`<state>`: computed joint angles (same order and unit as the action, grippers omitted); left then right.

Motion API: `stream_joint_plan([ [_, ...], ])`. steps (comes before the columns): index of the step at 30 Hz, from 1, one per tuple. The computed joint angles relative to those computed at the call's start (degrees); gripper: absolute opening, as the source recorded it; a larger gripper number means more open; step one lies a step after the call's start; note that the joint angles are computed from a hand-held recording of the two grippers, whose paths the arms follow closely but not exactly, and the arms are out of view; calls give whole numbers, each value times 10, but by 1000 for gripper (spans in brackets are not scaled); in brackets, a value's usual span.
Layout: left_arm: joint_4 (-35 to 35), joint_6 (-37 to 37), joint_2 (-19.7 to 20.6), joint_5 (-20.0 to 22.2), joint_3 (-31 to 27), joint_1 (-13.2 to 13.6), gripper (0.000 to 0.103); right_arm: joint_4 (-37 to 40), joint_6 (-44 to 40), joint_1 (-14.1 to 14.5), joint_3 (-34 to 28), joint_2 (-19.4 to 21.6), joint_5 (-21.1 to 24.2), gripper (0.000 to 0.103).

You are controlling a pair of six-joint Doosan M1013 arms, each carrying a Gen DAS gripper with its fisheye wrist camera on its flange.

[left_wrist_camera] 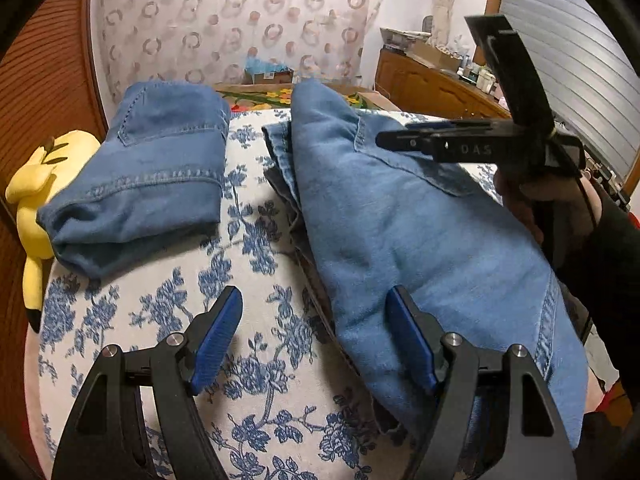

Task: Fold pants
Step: 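Grasp the folded jeans with the left tool while the right tool grips the hem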

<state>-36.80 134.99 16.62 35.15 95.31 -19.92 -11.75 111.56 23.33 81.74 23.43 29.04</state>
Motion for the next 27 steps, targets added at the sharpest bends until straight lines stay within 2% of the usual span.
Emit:
stream_joint_plan([
  [5, -8, 1, 8, -1, -24, -2, 76, 64, -29, -12, 13, -12, -2, 73],
  [13, -1, -24, 47, 14, -90, -5, 76, 161, -106, -30, 38, -34, 0, 76],
  [19, 24, -59, 75, 37, -127, -11, 76, 289, -213, -48, 31, -24, 17, 76],
  [27, 46, -83, 92, 57, -140, -11, 76, 403, -311, -62, 11, 2, 46, 76],
])
